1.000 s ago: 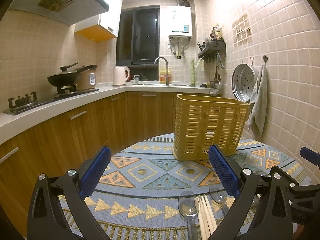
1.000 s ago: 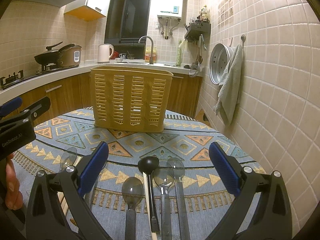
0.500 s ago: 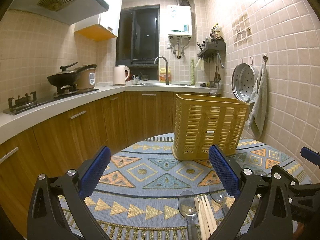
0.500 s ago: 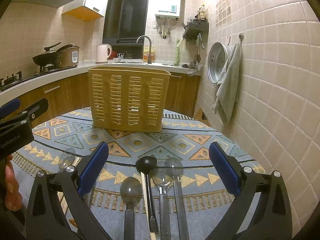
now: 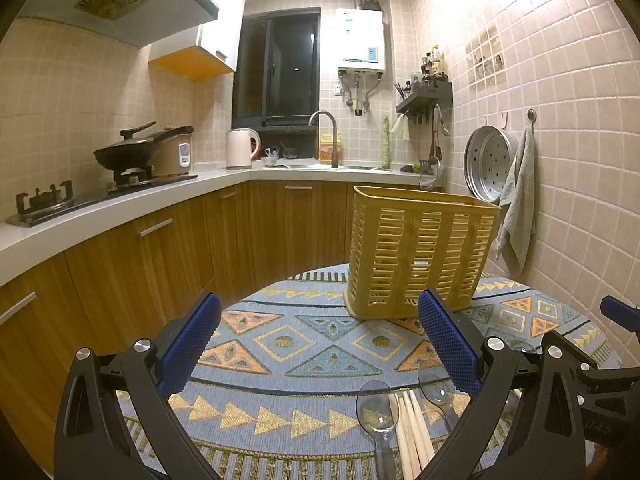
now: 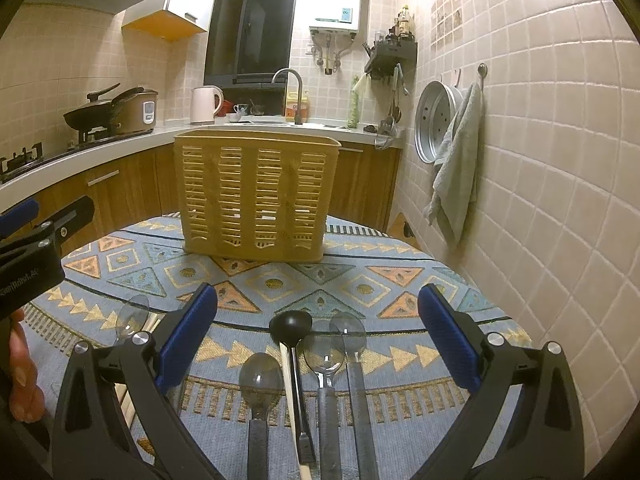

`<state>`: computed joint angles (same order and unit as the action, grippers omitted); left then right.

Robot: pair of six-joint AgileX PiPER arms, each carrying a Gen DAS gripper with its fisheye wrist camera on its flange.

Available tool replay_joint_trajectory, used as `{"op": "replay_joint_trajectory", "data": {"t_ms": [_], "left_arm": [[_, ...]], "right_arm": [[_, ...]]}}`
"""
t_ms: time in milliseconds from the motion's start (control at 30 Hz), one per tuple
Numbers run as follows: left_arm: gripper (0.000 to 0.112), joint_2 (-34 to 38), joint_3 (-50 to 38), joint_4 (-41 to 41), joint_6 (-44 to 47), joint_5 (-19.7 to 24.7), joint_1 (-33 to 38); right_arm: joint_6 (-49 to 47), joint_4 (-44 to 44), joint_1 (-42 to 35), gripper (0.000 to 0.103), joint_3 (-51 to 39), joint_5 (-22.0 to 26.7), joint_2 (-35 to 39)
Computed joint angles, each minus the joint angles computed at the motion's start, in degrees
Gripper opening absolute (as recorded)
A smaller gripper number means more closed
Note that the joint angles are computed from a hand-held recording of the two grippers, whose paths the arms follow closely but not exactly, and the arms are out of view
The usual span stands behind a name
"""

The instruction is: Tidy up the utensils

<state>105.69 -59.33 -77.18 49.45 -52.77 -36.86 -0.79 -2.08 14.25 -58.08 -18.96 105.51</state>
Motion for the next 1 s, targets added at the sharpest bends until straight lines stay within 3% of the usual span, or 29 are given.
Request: {"op": "replay_joint_trajectory", "data": {"t_ms": [767, 867, 933, 1000], "left_arm": [[0.096, 0.0, 0.1, -0.1, -1.5, 1.0, 0.6], [0.095, -1.5, 1.4, 1.6, -4.0, 4.8, 2.6], [0.095, -2.7, 2.1, 1.9, -5.7, 9.6, 5.0], [0.09, -4.4, 2.2, 0.0, -4.0, 18.3, 9.1]], "right_arm": [[1.1, 0.6, -0.5, 0.096, -0.7, 1.1, 0.4], [-4.1, 8.4, -0.1, 0.096, -1.4, 2.5, 0.8], [-3.8, 8.0, -0.3, 0.096, -2.1, 3.7, 0.9], [-3.4, 7.6, -0.6, 0.096, -3.3, 5.7, 1.2]]}}
